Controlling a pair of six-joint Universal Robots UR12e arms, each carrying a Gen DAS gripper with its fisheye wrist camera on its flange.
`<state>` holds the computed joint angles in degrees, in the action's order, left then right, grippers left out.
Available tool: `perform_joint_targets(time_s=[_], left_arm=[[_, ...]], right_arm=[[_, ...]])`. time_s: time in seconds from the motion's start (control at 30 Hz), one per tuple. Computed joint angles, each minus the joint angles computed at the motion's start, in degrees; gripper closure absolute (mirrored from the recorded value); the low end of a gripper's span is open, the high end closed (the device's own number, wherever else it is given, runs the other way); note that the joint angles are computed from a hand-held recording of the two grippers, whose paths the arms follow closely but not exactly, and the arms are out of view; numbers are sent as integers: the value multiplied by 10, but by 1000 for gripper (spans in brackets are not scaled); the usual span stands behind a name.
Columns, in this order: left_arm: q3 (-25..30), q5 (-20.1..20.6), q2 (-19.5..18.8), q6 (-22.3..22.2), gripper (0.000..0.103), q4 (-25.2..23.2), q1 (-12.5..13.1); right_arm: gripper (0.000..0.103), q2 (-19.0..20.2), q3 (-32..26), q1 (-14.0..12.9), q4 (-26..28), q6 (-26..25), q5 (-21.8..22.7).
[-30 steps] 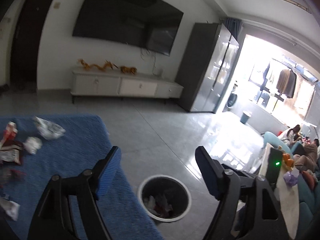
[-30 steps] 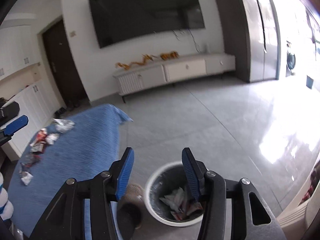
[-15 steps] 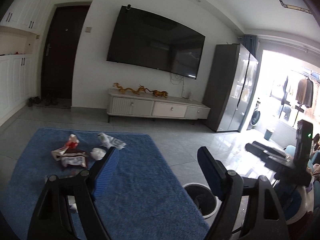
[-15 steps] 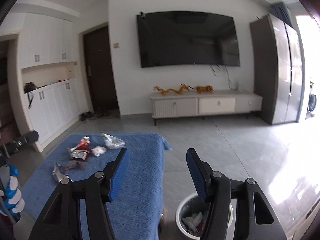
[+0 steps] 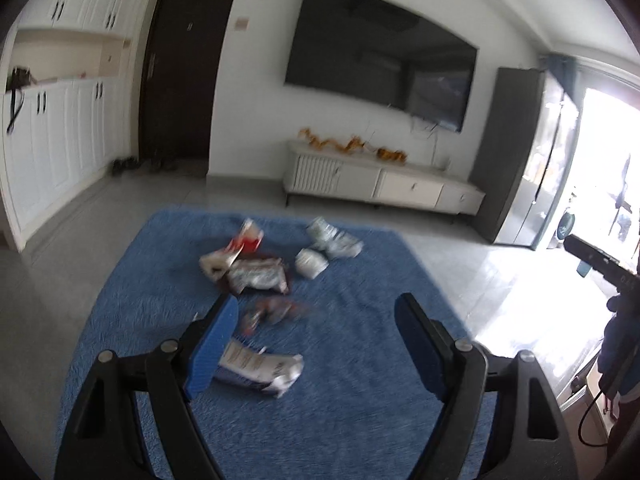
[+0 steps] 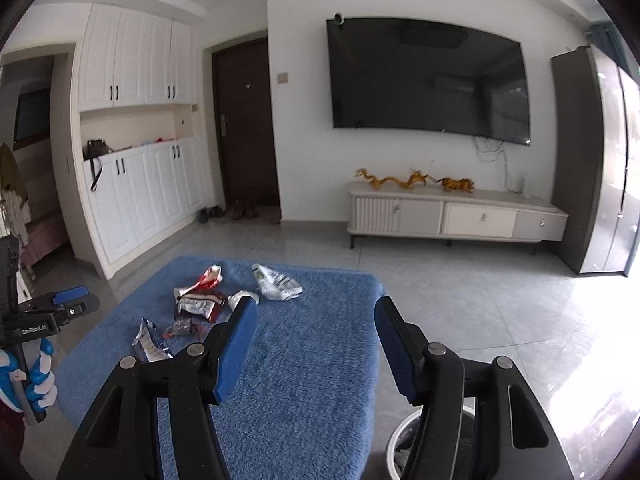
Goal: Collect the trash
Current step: 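Move both tools back to the trash on the rug, then grasp the white tissue with the right tool while the left grasps the brown snack bag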
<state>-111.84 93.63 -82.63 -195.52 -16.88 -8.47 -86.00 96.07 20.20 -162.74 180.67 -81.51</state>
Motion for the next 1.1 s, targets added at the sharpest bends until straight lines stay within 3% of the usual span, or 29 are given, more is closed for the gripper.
perform_joint_targets(time_s=[0.33,0.53,0.8,1.03,1.1], left_arm=[[40,-77,-54,-9,24,-85,56],[89,-110,-105,-61,24,-150,76],[126,-96,-150,-133,24,-186,93],[149,-106,-172,-133,24,-234,93],[150,-112,-176,-139,32,-246,93]], right_arm=[[44,94,-83,19,58,-26,55],[44,154,-141,29,100,-41,89],[44,219,-215,39,157,-67,129],[44,272,-279,49,200,-71,143],[44,283,-293,52,214,-74,143]])
